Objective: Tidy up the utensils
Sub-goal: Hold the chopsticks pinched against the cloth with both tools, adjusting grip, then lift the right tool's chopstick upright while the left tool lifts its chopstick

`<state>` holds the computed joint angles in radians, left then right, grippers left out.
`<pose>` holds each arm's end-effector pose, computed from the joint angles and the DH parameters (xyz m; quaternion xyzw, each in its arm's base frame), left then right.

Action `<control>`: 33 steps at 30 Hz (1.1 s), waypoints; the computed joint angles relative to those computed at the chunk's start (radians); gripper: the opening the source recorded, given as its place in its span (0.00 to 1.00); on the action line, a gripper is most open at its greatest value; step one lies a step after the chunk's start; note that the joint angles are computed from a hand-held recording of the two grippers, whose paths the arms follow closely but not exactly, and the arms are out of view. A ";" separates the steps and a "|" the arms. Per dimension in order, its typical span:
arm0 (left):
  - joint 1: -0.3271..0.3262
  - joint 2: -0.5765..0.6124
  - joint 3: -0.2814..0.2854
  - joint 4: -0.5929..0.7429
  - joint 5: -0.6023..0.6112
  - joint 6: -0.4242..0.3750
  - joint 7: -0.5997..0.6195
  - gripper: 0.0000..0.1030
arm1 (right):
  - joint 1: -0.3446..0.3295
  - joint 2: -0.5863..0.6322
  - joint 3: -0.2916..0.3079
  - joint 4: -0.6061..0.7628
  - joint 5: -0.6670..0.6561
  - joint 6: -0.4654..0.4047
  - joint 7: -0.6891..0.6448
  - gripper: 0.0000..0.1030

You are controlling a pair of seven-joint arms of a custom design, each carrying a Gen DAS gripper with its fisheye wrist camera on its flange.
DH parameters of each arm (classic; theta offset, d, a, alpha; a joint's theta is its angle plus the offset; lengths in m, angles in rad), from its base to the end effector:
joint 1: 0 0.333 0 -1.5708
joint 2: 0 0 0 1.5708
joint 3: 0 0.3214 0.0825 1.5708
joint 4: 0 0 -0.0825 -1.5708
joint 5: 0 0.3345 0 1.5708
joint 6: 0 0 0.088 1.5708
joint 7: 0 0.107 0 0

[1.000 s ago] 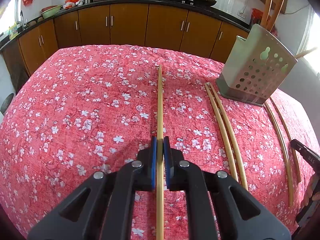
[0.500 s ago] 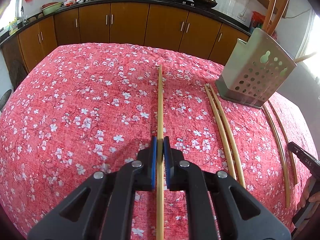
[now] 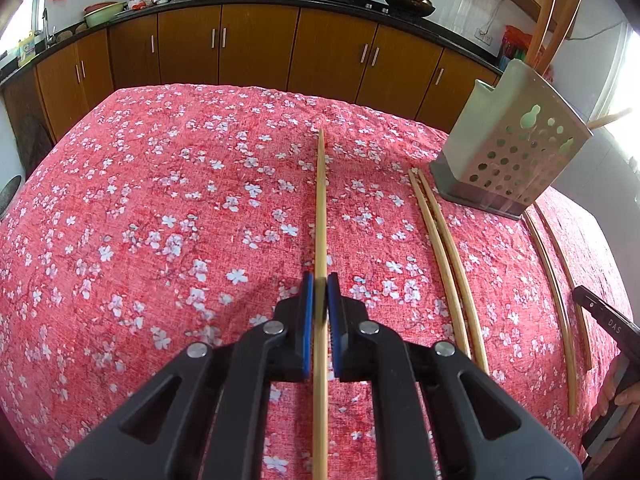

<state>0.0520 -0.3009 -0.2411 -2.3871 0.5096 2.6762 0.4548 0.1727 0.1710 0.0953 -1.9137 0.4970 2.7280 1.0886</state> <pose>0.4354 -0.1075 0.5228 -0.8144 0.4701 -0.2400 0.2410 0.5843 0.1381 0.5064 -0.7678 0.5362 -0.1297 0.3258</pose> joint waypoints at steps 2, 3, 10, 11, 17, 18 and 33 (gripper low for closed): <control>-0.001 0.002 -0.001 0.003 0.001 -0.004 0.000 0.09 | -0.003 0.001 0.001 0.002 0.006 -0.003 -0.004 0.08; -0.002 0.000 -0.005 0.007 0.004 -0.015 -0.001 0.09 | -0.003 -0.002 0.000 -0.002 0.005 -0.003 -0.005 0.08; -0.037 -0.048 -0.026 -0.013 0.003 -0.087 -0.001 0.09 | -0.005 -0.073 -0.005 -0.089 0.063 -0.003 -0.092 0.08; -0.042 -0.052 -0.031 -0.012 0.002 -0.100 0.001 0.09 | -0.003 -0.077 -0.009 -0.093 0.070 -0.004 -0.096 0.08; -0.052 -0.056 -0.035 -0.012 0.011 -0.117 0.007 0.08 | 0.012 -0.086 -0.022 -0.105 0.062 0.008 -0.088 0.07; -0.051 -0.056 -0.040 -0.006 0.018 -0.133 0.010 0.08 | 0.011 -0.084 -0.024 -0.101 0.066 0.010 -0.092 0.07; 0.074 -0.224 -0.105 0.028 0.183 -0.045 -0.136 0.07 | 0.064 -0.212 -0.057 -0.100 0.513 0.124 -0.464 0.07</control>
